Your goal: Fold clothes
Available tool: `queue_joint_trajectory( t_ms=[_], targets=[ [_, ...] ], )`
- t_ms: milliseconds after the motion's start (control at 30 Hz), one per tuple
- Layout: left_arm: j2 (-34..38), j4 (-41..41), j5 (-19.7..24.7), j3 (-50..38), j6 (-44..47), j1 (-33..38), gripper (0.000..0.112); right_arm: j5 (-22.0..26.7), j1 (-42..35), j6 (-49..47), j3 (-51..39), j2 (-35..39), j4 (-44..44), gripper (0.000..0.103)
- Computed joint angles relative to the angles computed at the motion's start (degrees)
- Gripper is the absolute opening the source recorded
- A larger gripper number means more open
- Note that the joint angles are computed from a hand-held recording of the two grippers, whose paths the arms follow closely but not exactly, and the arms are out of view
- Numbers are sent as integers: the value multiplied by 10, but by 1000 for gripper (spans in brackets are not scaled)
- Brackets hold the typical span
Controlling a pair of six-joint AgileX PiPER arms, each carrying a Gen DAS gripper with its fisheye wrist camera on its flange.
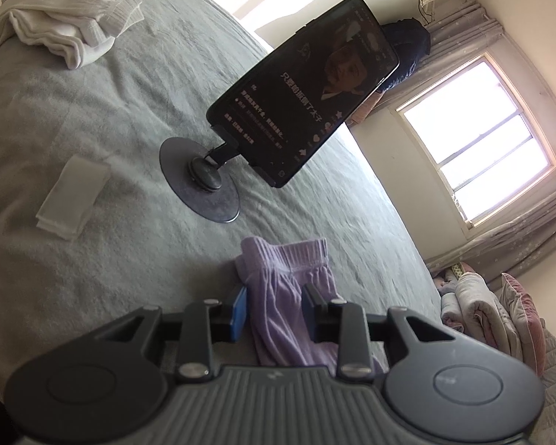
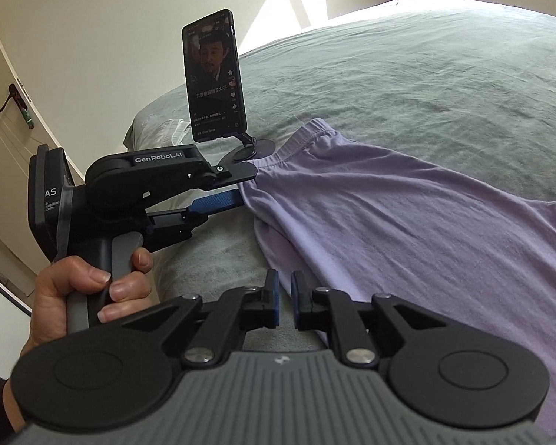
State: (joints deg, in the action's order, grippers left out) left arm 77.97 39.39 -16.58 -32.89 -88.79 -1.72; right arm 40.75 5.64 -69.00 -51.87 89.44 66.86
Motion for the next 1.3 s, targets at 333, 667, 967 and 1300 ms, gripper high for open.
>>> queue_joint_trajectory(
  t_ms=[333,667,967,1300],
  targets=[
    [10,33,-42,2,-27,13,31,-53,2,6,-9,10,-33,14],
    [48,87,-145,7,-95,52,30,-144,68,-7,-17,9,-118,38],
    [68,133,-142,-11,-125,40,15,-194,113,6,-27,22,-161,38],
    [80,253,-107,-43,-189,21,3,-202,99,-11,-4,7,-128,38]
  ],
)
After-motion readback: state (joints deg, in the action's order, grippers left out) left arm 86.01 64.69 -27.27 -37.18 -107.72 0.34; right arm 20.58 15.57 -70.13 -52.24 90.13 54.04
